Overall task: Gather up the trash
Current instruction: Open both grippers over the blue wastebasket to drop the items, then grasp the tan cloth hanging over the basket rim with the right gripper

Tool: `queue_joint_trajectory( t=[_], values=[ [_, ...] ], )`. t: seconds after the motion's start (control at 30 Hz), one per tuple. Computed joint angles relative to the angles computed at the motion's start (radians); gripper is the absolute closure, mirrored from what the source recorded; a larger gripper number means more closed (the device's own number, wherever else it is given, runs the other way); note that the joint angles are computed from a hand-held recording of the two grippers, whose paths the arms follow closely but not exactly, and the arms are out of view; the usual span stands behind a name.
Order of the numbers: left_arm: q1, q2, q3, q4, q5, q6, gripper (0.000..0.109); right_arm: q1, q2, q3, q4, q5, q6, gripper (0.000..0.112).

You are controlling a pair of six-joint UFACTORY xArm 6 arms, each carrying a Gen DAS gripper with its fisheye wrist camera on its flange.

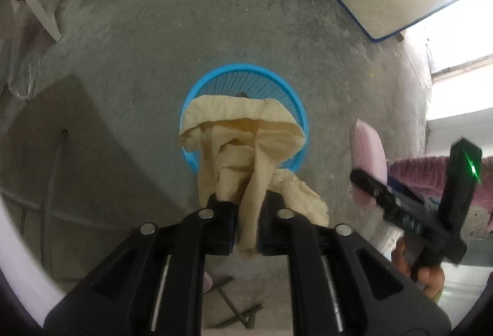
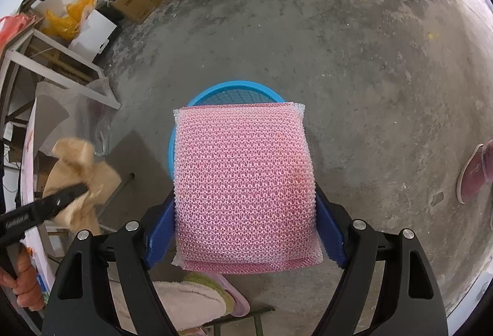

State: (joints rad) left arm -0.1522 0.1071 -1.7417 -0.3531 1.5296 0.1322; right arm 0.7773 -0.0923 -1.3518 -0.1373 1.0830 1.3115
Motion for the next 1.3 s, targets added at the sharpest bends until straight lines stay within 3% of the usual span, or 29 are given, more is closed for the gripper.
queue_joint_trajectory(
  t=[0.03, 0.1, 0.2, 0.57, 0.8, 0.97, 1.1, 1.3],
  values=[
    [-0.012, 0.011, 0.000, 0.008, -0.018, -0.006, 0.077, -0.006, -0.001, 0.008, 0.006, -0.008, -0.006, 0.034],
    [-0.029, 0.033, -0.006, 0.028, -0.036, -0.008, 0.063, -0.011, -0.002, 0.021, 0.015, -0.022, -0.010, 0.034],
    [-0.047, 0.069, -0.020, 0.056, -0.046, -0.008, 0.054, -0.017, 0.002, 0.034, 0.030, -0.037, -0.020, 0.034],
    [0.005, 0.034, -0.018, -0.050, -0.094, 0.034, 0.052, -0.020, 0.030, 0.028, 0.043, -0.086, -0.040, 0.034],
    [0.077, -0.040, -0.106, -0.026, -0.057, 0.103, 0.052, -0.029, 0.139, -0.048, 0.122, -0.154, -0.145, 0.034],
    [0.184, -0.135, -0.132, -0.017, -0.013, 0.152, 0.047, -0.051, 0.280, -0.160, 0.129, -0.204, -0.200, 0.029],
    [0.290, -0.218, -0.108, -0.031, 0.016, 0.176, 0.042, -0.067, 0.376, -0.262, 0.105, -0.144, -0.236, 0.026],
    [0.509, -0.362, -0.035, -0.086, 0.044, 0.232, 0.041, -0.072, 0.417, -0.334, 0.142, -0.134, -0.332, 0.026]
  ],
)
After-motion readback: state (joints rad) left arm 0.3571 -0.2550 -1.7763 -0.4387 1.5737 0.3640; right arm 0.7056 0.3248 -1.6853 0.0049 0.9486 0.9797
